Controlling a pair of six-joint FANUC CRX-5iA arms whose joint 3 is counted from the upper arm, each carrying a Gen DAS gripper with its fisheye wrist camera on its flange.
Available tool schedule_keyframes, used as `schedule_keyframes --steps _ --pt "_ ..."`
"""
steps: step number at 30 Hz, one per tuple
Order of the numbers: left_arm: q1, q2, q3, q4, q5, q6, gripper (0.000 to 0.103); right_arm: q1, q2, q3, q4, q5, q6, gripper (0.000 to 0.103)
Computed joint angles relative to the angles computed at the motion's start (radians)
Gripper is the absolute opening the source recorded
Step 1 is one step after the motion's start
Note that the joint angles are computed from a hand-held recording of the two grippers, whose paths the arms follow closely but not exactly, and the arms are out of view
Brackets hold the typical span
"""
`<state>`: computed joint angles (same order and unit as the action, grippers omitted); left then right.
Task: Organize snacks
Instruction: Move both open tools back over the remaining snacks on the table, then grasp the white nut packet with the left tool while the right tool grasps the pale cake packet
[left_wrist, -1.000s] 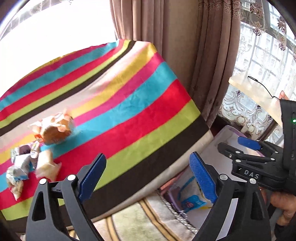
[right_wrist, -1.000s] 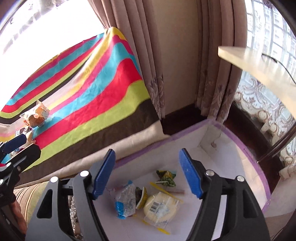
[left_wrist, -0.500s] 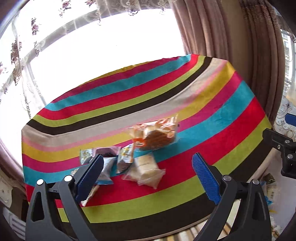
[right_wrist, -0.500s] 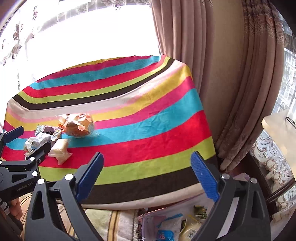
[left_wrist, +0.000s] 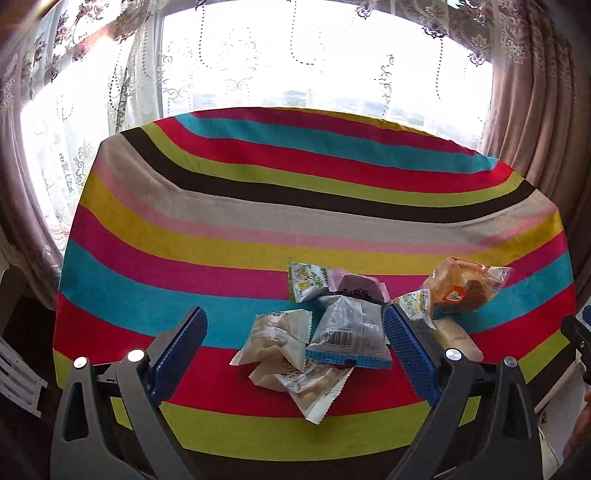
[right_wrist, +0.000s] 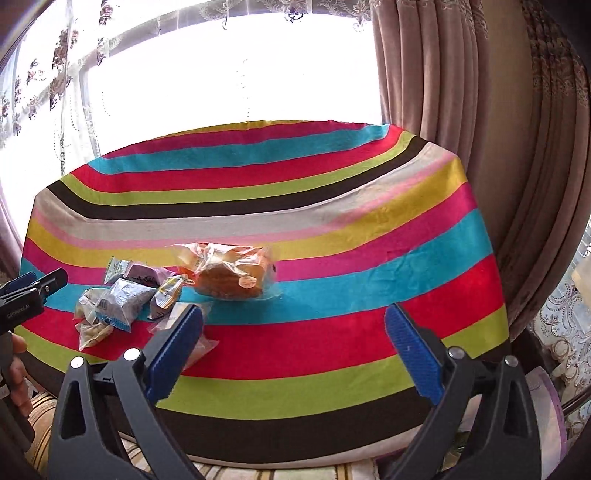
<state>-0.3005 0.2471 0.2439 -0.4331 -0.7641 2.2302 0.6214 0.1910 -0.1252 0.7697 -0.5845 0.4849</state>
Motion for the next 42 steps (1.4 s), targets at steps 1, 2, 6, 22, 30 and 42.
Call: schedule_keyframes --steps 1,2,6,22,30,42 --pt "0.015 -0.001 -0.01 0.013 0.01 -0.001 0.091 0.004 0.011 0.014 -0.026 0.008 0.025 0.099" --pt "0.036 -0.006 -0.028 0.046 0.03 -0.01 0.091 0.007 0.02 0.025 -0.047 0.015 0.045 0.099" --pt "0.117 -0.018 -0.118 0.22 0.125 -0.093 0.078 0.024 0.06 0.052 -0.032 0.005 0.062 0.099" --pt "0.188 0.095 -0.138 0.531 0.133 -0.358 0.065 0.041 0.255 0.37 -0.409 -0.171 0.44 0.099" --pt "0.191 0.122 -0.13 0.581 0.135 -0.414 0.059 0.041 0.33 0.479 -0.486 -0.237 0.514 0.097" --pt "0.193 0.113 -0.15 0.595 0.152 -0.433 0.055 0.024 0.381 0.564 -0.582 -0.293 0.572 0.06"
